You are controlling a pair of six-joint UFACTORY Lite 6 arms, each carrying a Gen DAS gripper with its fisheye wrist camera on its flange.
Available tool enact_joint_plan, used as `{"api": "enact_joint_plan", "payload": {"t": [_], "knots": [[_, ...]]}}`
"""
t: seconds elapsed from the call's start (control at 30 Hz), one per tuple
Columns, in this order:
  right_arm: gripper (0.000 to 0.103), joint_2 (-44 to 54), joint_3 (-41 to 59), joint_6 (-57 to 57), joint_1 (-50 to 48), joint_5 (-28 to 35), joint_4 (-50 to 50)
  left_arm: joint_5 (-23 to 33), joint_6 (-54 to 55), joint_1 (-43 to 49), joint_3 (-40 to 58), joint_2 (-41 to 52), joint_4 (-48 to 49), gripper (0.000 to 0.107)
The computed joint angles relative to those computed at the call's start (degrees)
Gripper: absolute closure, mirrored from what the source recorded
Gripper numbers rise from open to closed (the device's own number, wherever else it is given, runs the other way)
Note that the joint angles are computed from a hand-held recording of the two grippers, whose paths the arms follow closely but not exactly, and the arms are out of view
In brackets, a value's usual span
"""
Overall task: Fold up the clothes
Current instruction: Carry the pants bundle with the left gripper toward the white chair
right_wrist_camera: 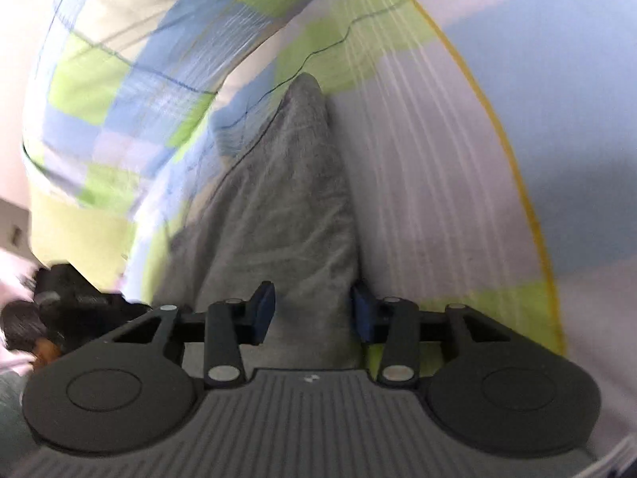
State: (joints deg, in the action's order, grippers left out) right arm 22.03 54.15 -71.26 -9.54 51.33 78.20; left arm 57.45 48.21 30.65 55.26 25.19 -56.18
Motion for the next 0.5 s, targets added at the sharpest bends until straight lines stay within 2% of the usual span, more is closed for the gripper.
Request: {"api": "enact_joint_plan", "payload": {"t": [0.03,0.07,0.1,0.3,0.4,0.5], "knots": [[0.098,-0.4,-0.5,-1.1,1.4,-0.4,0.2,0.0,0.2,-0.1,-0.1,-0.5,-0.2,0.090],[0.098,-1.6,-1.6,-2.3,2.0,-0.9,0.5,0.1,0.4,-0.3,-0.3,-1.0,-0.5,0.092],[0.098,-4.7,-3.3,-4.0,3.9,-2.9,1.5,0.6,0.6,-0.5,-0.1,-1.4,-0.9,0.092],[0.098,-16.3,-11.6,2.1,-1.8,0.2,6.4,4.7,-5.4,-7.7,7.1,-6.0,1.2,0.092],[0.098,-24.1,-16.0,7.0,-9.1,3.7,3.7,6.5,-10.6,-15.5,13.1,-6.7,2.0,0.092],[0.098,-34.3,-21.4,12.2,-23.8,11.2,-2.7,7.8,-16.5,-26.1,19.1,-6.8,3.5,0.093]]}}
